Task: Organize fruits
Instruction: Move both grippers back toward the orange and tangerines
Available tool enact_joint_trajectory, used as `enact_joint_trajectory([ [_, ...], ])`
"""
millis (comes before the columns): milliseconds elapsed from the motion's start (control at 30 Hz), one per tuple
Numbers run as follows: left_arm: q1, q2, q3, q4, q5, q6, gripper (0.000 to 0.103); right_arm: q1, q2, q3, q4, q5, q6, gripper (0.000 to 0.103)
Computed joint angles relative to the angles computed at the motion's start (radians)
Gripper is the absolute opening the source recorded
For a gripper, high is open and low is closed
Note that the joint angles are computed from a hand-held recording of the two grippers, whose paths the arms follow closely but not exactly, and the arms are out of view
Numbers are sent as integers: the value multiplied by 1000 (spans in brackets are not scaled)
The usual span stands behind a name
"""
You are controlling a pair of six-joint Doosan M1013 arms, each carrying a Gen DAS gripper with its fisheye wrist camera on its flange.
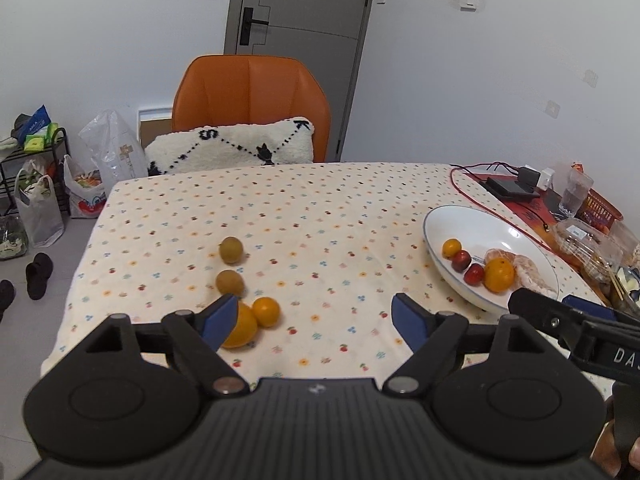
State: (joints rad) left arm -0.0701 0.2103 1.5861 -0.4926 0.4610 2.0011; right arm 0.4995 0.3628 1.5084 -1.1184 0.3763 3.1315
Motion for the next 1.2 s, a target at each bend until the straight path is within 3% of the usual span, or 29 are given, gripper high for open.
enact_joint_trajectory([
  [233,49,-19,23,-148,47,139,82,21,-1,0,6,-11,-25,103],
  [400,69,-38,58,-191,-7,220,82,36,-1,1,-37,-43,10,103],
  [600,108,-39,70,-286,10,310,78,49,10,-3,-76,-73,48,103],
  [733,128,-35,73,-322,12,328,72,52,17,-10,-23,-92,18,103],
  [933,147,-23,74,-334,17,327,62,65,39,-42,65,-99,-115,100],
  [1067,153,-11,70,-349,20,328,59,65,59,-70,225,-127,-289,88],
  [1200,150,7,57,-340,26,313,59,62,81,-99,399,-146,-469,82],
])
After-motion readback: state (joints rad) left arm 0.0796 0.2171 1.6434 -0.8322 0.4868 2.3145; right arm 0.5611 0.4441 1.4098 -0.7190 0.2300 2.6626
